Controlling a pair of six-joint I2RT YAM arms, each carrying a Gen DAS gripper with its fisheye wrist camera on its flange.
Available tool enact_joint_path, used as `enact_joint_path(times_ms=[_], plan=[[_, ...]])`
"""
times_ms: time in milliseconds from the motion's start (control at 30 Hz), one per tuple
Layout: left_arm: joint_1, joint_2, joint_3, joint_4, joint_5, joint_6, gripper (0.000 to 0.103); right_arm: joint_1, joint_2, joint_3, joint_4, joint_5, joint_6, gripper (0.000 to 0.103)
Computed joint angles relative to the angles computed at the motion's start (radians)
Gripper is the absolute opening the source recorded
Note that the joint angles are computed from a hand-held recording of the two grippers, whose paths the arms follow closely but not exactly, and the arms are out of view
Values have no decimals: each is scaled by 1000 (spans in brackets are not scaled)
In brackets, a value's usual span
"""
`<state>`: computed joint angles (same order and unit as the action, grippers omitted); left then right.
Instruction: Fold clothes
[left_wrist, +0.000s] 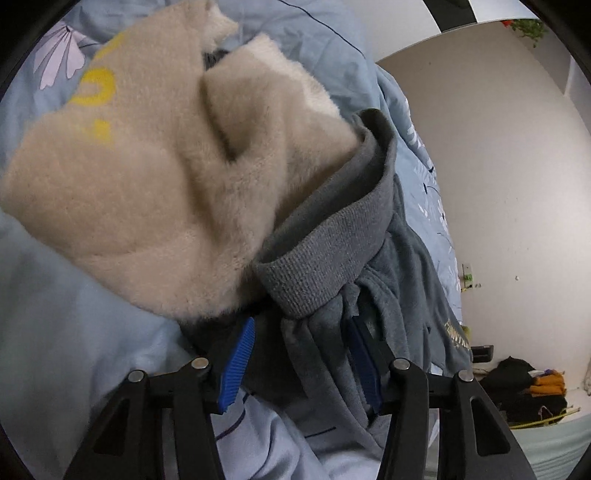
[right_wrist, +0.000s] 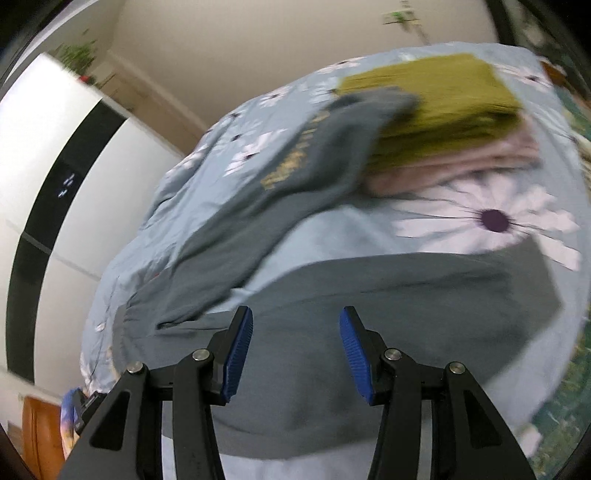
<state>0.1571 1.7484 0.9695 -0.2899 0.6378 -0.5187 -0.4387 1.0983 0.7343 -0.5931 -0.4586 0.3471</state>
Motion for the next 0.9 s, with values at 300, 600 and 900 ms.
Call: enact_joint_path(times_ms=[300, 600, 900], plan=[[0, 30, -10, 60, 25, -50, 30, -429, 76, -75, -181, -115, -315, 55], [-2, 7, -6, 51, 18, -83, 25, -558, 324, -218, 33, -210, -289, 55], [7, -3, -13, 48, 15, -89, 22, -706, 436, -264, 283, -300, -164, 48]])
